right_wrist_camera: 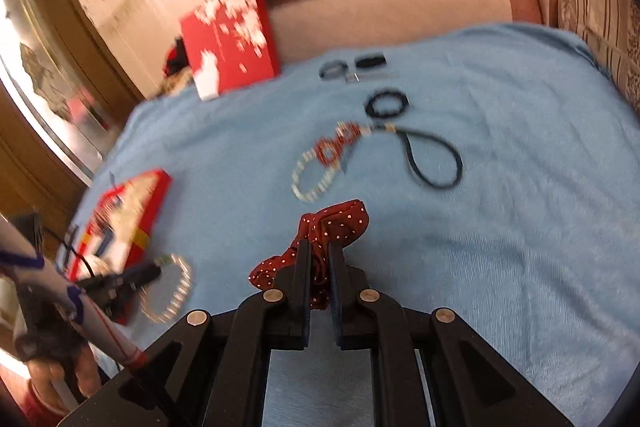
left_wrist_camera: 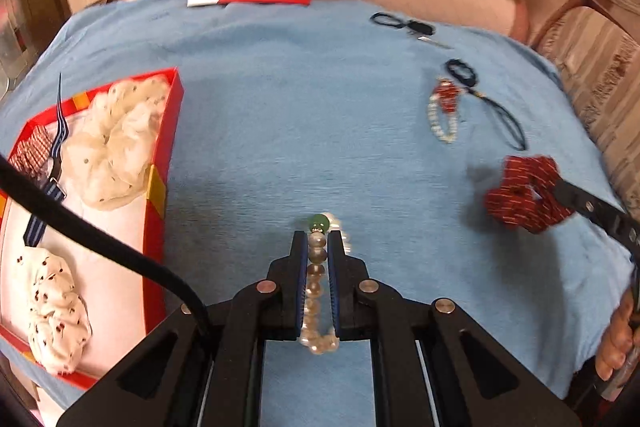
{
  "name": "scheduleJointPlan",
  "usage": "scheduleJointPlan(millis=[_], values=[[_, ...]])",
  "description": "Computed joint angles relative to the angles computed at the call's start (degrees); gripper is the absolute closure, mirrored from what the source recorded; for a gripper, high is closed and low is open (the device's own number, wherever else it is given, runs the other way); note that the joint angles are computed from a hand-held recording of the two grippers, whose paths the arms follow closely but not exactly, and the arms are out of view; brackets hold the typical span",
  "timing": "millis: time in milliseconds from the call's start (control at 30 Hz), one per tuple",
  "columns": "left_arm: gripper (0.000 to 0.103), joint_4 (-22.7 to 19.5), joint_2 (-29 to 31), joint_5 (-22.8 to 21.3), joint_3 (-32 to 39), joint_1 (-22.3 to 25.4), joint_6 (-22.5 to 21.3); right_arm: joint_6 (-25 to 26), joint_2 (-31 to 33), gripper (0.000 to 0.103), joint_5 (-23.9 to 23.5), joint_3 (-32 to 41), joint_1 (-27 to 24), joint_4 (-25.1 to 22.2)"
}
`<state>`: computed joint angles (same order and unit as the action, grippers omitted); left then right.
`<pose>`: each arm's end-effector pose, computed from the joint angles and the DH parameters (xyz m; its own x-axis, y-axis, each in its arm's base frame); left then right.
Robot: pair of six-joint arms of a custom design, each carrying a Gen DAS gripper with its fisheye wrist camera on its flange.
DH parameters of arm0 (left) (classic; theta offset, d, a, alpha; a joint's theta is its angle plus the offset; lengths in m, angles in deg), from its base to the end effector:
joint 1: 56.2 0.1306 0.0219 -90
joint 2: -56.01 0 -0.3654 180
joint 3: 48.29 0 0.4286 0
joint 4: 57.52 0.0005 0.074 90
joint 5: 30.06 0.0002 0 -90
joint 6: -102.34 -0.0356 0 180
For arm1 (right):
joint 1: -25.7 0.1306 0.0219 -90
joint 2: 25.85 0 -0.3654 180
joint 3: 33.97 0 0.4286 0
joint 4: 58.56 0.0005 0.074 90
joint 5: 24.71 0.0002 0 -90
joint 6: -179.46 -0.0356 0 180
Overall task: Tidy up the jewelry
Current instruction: 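Grasp the pearl bracelet with the left gripper while the right gripper grasps the red polka-dot bow, then carry the pearl bracelet and red bow over the box with both grippers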
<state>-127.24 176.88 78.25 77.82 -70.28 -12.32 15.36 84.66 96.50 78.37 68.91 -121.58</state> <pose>0.6591 -0.1774 0.3860 -0.6444 0.5700 -0.5098 0.6944 0.7153 -0.0779 0.4710 0.4165 0.3949 -0.5631 0.5996 -0.5687 0.5036 0.7946 0.3391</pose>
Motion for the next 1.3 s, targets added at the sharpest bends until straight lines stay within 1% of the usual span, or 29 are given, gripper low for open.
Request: scheduleJointPlan(millis=[33, 67, 100, 133, 167, 200, 267, 300, 367, 433, 500, 533, 567, 600, 667, 700, 733, 767, 800, 867, 967, 1033, 1100, 1200, 1300], values=[[0.093, 0.2, 0.4, 0.0, 0.3, 0.2, 0.5, -0.8, 0.3, 0.089, -0.2, 0.2, -0.1, -1.4], [0.088, -0.1, 0.9, 0.3, 0.8, 0.5, 0.9, -1.9, 0.4, 0.087, 0.1, 0.3, -0.2, -3.2], [0.084, -0.9, 1.6, 1.1, 1.5, 0.7, 1.1, -2.6, 0.3, 0.074, 0.4, 0.0, -0.4, -4.0], [0.075, -2.0, 2.4, 2.1, 2.4, 1.1, 1.5, -3.3, -0.3, 0.066, 0.5, -1.1, -0.5, -3.9], [0.068, -2.2, 2.7, 2.3, 2.6, 1.2, 1.9, -3.7, -1.2, 0.053, 0.6, -2.5, -0.6, -2.8], [0.067, -2.3, 3.1, 2.4, 2.7, 1.3, 2.1, -3.9, -1.9, 0.046, 0.7, -3.5, -0.6, -2.0], [0.067, -2.5, 3.3, 2.1, 2.5, 1.2, 1.2, -3.6, -2.5, 0.042, 0.8, -4.6, -0.8, -0.9], [0.067, -1.1, 2.6, 1.6, 1.2, 1.0, 0.5, -3.2, -2.5, 0.039, 0.5, -4.8, -0.9, -0.5], [0.059, 0.4, 1.5, 0.7, -0.6, 0.5, -1.6, -2.6, -2.0, 0.038, -0.5, -4.6, -1.1, -0.3], [0.058, 1.8, 0.5, 0.2, -2.3, 0.0, -3.2, -1.3, -0.7, 0.038, -2.8, -3.8, -1.6, 0.2], [0.058, 3.0, -0.4, -0.3, -3.8, -0.2, -5.0, -0.4, 1.1, 0.037, -4.0, -2.0, -1.9, -0.9], [0.064, 3.5, -0.8, -0.4, -4.5, -0.3, -5.4, -0.1, 1.8, 0.036, -4.3, -1.3, -1.9, -1.5], [0.083, 3.5, -1.1, -0.2, -4.7, -0.3, -5.8, 0.2, 2.6, 0.034, -4.6, -0.4, -2.0, -2.2], [0.094, 3.2, -1.2, 0.0, -4.8, -0.3, -6.4, 0.3, 3.5, 0.034, -5.0, 0.4, -2.0, -3.0], [0.094, 3.4, -1.8, 0.6, -5.5, -0.3, -6.6, 0.3, 4.5, 0.034, -5.0, 1.5, -1.8, -4.3], [0.094, 3.6, -2.4, 0.9, -6.2, -0.2, -6.7, 0.3, 5.3, 0.04, -4.4, 2.6, -1.6, -5.7], [0.094, 4.0, -2.9, 1.2, -6.7, -0.1, -6.6, 0.3, 5.6, 0.051, -4.2, 3.3, -1.4, -6.5], [0.094, 4.5, -3.5, 1.5, -7.3, 0.0, -6.5, 0.5, 5.5, 0.078, -4.4, 3.2, -1.4, -6.0], [0.094, 4.9, -4.2, 2.0, -7.9, 0.2, -6.4, 0.4, 5.2, 0.082, -4.6, 2.9, -1.3, -5.2], [0.094, 4.9, -5.7, 4.0, -8.2, 0.9, -5.7, 0.0, 5.7, 0.088, -2.8, 4.1, -0.8, -6.3], [0.094, 3.8, -7.0, 7.0, -6.9, 2.5, -4.8, 0.5, 6.5, 0.089, 0.1, 6.7, 0.1, -7.9], [0.094, 2.8, -7.4, 9.0, -5.0, 4.1, -4.2, 1.7, 7.6, 0.089, 2.3, 10.0, 0.8, -9.5], [0.094, 1.4, -7.3, 10.2, -2.6, 5.9, -4.2, 2.9, 8.6, 0.089, 3.4, 13.2, 1.3, -9.5], [0.094, -1.1, -5.3, 11.3, 2.8, 8.7, -4.0, 6.0, 11.3, 0.089, 3.6, 19.0, 1.9, -8.3], [0.094, -3.4, -1.6, 11.1, 10.3, 11.8, -2.7, 11.1, 17.2, 0.089, 2.4, 29.8, 2.2, -8.5]])
